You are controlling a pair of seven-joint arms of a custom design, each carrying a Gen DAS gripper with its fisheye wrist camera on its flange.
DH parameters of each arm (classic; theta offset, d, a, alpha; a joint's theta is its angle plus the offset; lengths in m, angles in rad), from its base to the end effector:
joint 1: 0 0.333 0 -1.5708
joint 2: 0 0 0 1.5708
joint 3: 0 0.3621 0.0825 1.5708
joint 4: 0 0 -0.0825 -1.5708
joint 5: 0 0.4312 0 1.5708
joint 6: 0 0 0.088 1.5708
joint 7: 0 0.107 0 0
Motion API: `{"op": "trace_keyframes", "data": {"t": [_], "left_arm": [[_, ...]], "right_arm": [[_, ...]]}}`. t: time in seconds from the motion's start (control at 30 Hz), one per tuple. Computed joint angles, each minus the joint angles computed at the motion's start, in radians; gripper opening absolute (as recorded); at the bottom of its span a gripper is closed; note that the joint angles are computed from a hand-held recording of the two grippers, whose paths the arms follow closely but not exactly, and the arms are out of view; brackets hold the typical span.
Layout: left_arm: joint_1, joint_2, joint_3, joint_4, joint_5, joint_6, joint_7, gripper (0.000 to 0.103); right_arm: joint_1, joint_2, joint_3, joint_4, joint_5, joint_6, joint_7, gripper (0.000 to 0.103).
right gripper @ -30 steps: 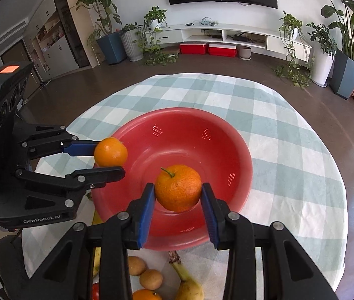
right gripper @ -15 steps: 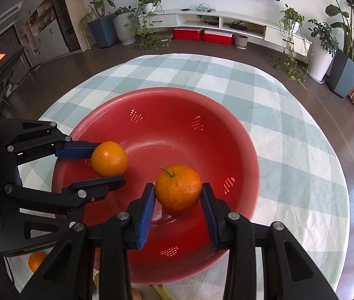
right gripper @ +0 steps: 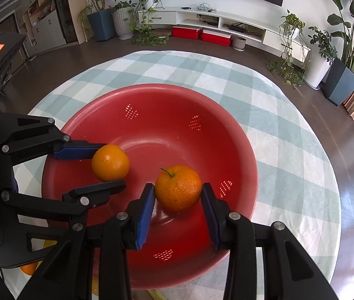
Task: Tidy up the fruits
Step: 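Carry both oranges over the red bowl and open both tools, then withdraw both tools from the bowl and move toward the bananas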
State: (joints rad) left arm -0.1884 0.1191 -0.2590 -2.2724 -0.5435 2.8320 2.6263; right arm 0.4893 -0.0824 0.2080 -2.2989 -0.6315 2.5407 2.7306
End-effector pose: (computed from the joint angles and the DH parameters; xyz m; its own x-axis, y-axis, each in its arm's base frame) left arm 0.5523 -0.2335 0.3607 -0.8306 -0.5492 -0.0920 -0.4429 0.7517 -0.4887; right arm 0.4260 0.3678 0.4307 0.0028 -0.9996 0.0270 -0.8560 -0.0163 -0.5168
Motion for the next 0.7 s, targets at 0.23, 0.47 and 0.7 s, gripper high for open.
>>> {"op": "trace_keyframes", "data": {"t": [0.23, 0.47, 0.7], "left_arm": [[0.001, -0.009, 0.002, -0.009, 0.003, 0.02, -0.004, 0.041], [0.015, -0.103, -0.007, -0.055, -0.28, 0.034, 0.194, 0.063], [-0.021, -0.299, 0.119, -0.138, -0.735, -0.108, 0.527, 0.103]], "right_arm": [[0.001, -0.015, 0.004, -0.006, -0.005, -0.005, 0.012, 0.047], [-0.013, -0.138, 0.044, -0.06, -0.112, -0.013, 0.17, 0.07], [-0.046, -0.372, 0.131, -0.201, -0.174, 0.021, 0.436, 0.098]]}}
